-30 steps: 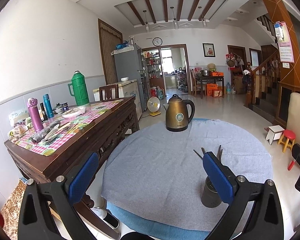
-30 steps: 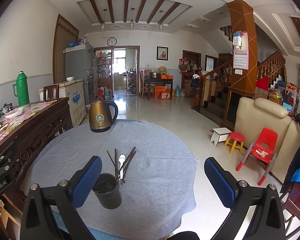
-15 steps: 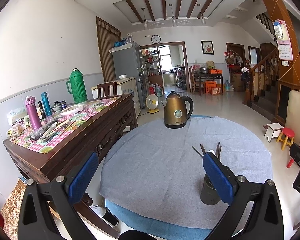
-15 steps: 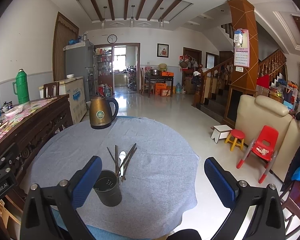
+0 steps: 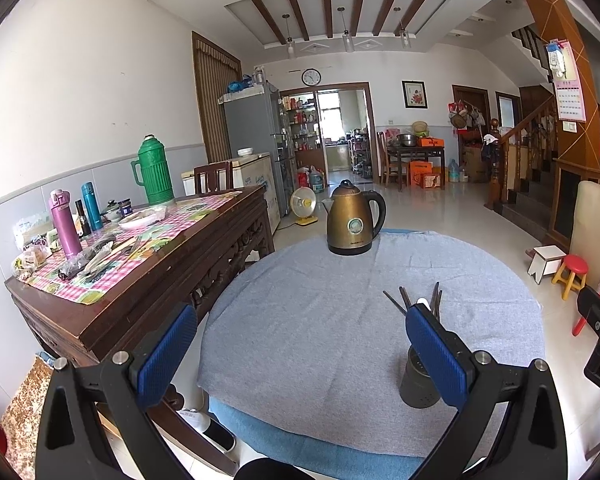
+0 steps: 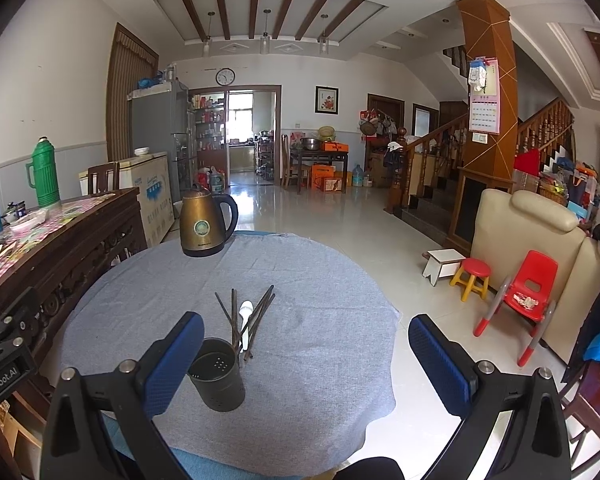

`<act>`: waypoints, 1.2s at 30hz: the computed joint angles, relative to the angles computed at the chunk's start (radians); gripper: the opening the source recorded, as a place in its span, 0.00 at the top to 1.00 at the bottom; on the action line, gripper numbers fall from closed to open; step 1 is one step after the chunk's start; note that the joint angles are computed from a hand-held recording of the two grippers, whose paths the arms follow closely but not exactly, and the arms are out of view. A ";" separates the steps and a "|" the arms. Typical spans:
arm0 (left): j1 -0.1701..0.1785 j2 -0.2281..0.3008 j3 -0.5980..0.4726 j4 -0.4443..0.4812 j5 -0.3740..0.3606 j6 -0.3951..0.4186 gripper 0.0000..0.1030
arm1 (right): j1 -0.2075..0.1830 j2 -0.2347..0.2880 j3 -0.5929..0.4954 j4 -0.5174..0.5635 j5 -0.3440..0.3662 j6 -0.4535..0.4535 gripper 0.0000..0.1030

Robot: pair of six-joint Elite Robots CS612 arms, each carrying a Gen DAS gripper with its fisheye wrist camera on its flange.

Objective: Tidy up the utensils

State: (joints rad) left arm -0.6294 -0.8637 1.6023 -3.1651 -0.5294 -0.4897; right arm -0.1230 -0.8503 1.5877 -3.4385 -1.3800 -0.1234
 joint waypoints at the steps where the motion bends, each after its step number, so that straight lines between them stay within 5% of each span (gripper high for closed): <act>1: 0.000 0.001 0.000 -0.001 0.000 0.002 0.00 | 0.000 0.000 0.000 0.000 0.002 -0.001 0.00; 19: 0.014 0.014 -0.012 0.014 -0.054 0.010 0.00 | 0.001 0.013 -0.014 0.035 0.016 0.000 0.00; 23: 0.058 0.022 -0.046 0.090 -0.194 -0.012 0.00 | -0.013 0.040 -0.062 0.107 0.063 0.006 0.00; 27: 0.118 0.052 -0.112 0.193 -0.358 -0.060 0.00 | -0.040 0.094 -0.170 0.292 0.201 0.040 0.00; 34: 0.222 0.168 -0.314 0.380 -0.655 -0.100 0.01 | -0.046 0.289 -0.530 0.714 0.342 0.085 0.00; 36: 0.246 0.212 -0.396 0.438 -0.726 -0.106 0.13 | -0.037 0.362 -0.667 0.820 0.357 0.090 0.05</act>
